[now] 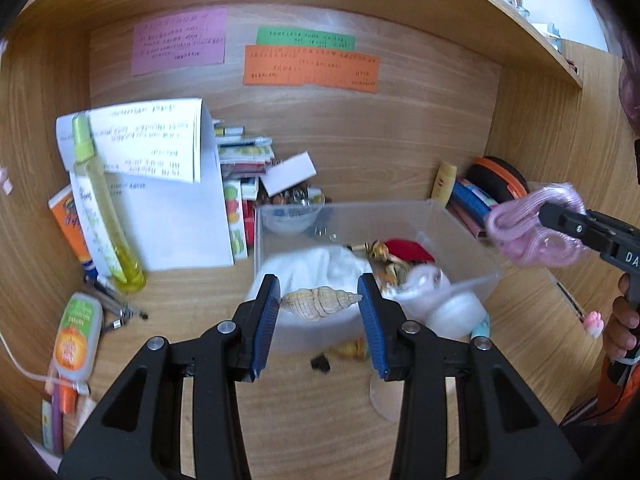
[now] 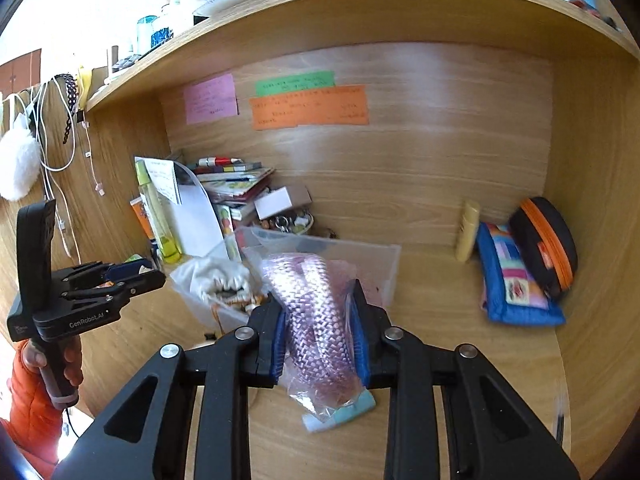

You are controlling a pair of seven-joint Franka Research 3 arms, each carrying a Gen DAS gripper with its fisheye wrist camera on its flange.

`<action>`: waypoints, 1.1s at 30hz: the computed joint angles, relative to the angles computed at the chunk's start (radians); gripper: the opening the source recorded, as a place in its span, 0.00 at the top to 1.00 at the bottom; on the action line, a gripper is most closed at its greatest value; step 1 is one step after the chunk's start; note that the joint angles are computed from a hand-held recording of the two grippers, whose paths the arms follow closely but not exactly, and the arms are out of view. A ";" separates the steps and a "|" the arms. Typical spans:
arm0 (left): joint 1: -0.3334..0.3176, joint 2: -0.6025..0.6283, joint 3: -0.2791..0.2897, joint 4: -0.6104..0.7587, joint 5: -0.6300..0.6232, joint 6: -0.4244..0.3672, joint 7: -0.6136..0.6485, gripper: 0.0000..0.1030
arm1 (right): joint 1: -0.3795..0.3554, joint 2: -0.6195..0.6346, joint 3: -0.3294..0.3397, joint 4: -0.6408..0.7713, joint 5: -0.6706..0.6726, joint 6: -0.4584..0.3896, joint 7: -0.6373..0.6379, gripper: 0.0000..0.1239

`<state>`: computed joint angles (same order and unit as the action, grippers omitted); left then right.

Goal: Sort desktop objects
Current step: 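Carry the rope bundle and seashell over the clear box with both grippers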

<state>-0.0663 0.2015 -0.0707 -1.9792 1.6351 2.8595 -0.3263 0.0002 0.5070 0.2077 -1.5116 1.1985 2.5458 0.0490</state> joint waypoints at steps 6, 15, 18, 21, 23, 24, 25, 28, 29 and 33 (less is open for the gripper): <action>0.009 0.046 0.015 0.071 -0.069 0.021 0.106 0.61 | 0.026 0.074 0.004 0.106 -0.082 -0.020 0.073 0.83; 0.007 0.135 0.056 0.178 -0.227 0.085 0.278 0.61 | 0.034 0.143 0.043 0.227 -0.142 0.008 0.105 0.83; 0.002 0.169 0.068 0.207 -0.329 0.095 0.383 0.61 | 0.051 0.187 0.042 0.293 -0.187 0.016 0.148 0.83; -0.002 0.201 0.077 0.235 -0.422 0.096 0.481 0.61 | 0.079 0.247 0.033 0.376 -0.264 0.020 0.216 0.83; 0.001 0.225 0.077 0.256 -0.492 0.093 0.550 0.61 | 0.100 0.296 0.023 0.445 -0.330 0.006 0.279 0.83; 0.000 0.234 0.079 0.264 -0.520 0.093 0.577 0.61 | 0.109 0.320 0.020 0.477 -0.361 0.001 0.308 0.83; 0.001 0.246 0.079 0.276 -0.551 0.092 0.605 0.61 | 0.123 0.351 0.012 0.519 -0.398 -0.003 0.340 0.83; 0.004 0.283 0.076 0.312 -0.641 0.083 0.695 0.61 | 0.158 0.425 -0.005 0.615 -0.497 0.007 0.418 0.83; 0.001 0.295 0.079 0.326 -0.665 0.076 0.719 0.61 | 0.170 0.446 -0.011 0.641 -0.528 0.013 0.442 0.83; 0.007 0.354 0.067 0.390 -0.785 0.054 0.841 0.61 | 0.211 0.515 -0.034 0.714 -0.645 0.053 0.516 0.83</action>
<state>-0.0593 0.5555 -0.0035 -1.5897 0.8502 2.9135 0.5145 0.2107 1.0217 0.1742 -0.7976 0.5536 2.5992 0.5646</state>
